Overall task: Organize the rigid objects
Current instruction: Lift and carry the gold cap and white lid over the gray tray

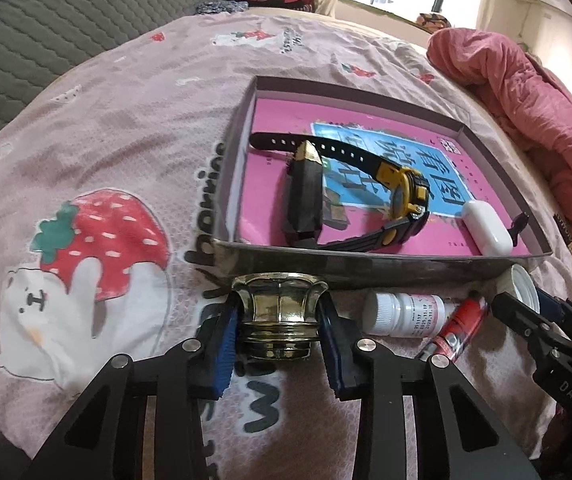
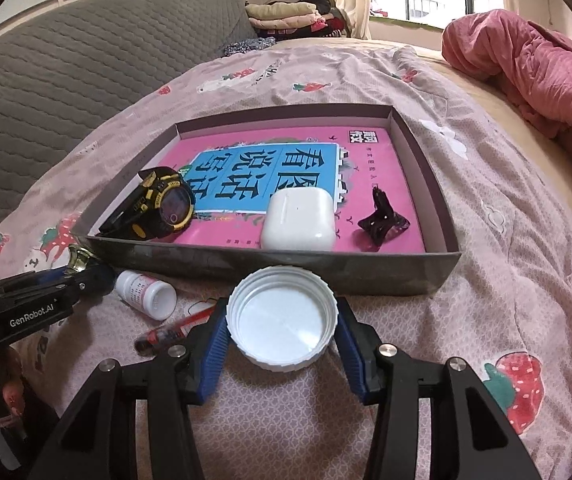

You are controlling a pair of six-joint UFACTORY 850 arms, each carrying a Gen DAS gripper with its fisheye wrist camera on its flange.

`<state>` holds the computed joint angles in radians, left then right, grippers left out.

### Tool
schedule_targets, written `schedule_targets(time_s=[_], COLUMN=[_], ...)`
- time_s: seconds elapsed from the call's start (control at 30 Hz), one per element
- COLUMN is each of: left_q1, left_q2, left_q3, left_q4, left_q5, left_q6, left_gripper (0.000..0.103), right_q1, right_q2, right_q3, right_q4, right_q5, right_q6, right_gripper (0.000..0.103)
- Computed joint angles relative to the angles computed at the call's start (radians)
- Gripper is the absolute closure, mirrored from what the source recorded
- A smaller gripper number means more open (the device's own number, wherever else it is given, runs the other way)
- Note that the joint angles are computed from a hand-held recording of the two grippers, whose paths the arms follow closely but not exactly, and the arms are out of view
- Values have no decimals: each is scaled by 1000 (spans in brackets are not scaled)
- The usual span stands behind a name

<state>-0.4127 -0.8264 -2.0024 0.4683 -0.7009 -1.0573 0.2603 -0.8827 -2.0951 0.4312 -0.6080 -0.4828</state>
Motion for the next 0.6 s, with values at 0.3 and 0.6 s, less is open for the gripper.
schedule_targets(time_s=[0.3,0.6], left_q1=[-13,-30], left_q2=[47,64], left_q3=[42,42], left_q4=[48,72], left_q5=[15,10], left_q6=[-40,-52], left_gripper=[66,66], right_q1=[-3,-7], right_q2=[17,47], right_q3=[16,53], right_q4=[42,115], right_q5=[17,50], right_q6=[-38,-112], right_gripper=[53,53])
